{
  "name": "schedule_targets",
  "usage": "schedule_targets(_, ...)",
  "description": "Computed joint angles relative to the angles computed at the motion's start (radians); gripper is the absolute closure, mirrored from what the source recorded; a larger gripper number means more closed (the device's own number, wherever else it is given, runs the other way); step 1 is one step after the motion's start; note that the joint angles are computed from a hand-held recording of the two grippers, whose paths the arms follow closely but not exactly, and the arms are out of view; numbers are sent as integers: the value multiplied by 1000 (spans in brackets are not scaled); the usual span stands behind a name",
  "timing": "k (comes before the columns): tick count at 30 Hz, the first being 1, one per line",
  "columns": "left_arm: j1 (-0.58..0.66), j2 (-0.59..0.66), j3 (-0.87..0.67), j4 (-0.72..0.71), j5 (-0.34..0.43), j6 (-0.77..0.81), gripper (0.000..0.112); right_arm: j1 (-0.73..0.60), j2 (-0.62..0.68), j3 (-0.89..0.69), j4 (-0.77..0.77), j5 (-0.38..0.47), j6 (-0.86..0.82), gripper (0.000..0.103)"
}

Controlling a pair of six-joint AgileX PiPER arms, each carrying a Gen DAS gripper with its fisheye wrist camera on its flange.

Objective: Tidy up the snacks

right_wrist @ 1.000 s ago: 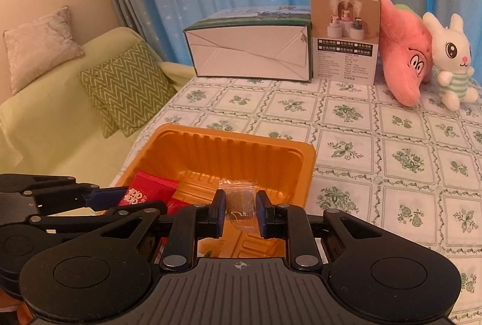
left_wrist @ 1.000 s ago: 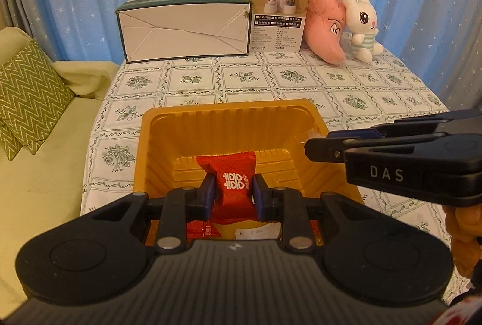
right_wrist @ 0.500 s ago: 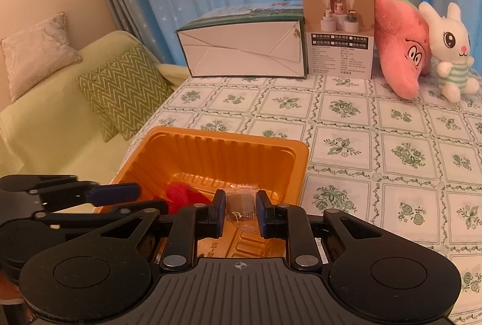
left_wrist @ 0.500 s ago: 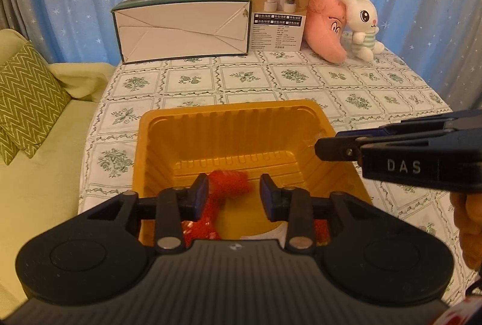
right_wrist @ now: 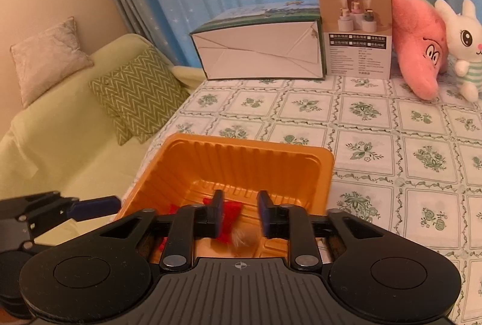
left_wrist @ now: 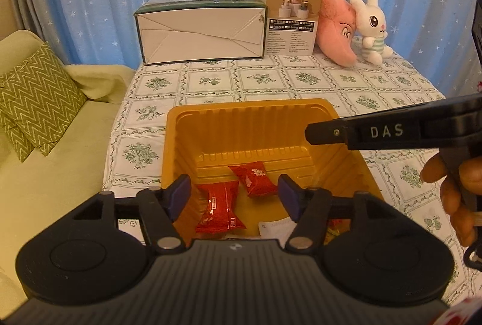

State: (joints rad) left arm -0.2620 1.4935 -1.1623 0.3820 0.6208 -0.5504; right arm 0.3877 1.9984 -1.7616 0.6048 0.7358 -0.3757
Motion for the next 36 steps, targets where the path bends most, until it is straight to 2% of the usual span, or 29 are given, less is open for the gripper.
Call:
schedule_targets(1,0,-3,3,2,0,-6,50,-4,-4,8,17,-7,-7,38)
schedule_targets(2,-1,-4,6,4,0,-8,47,-9,-10,19,30,-17,-14,38)
schedule_targets(11,-27,-34,26,22,10,-56,44,-43,-118,169,15,-71,-38,37)
schedule_targets(23,-146,-134,51,108,113,-203,44,-96,-347,417,42,-98,-82,37)
schedule_targets(27,-218,-191,70,151,175,-307,44,-108,-436,493,28,-86,-73,37)
schedule_targets(36,-464,-283,51,299,406,-565,43,-159,-638,652,27,-32,-78,37)
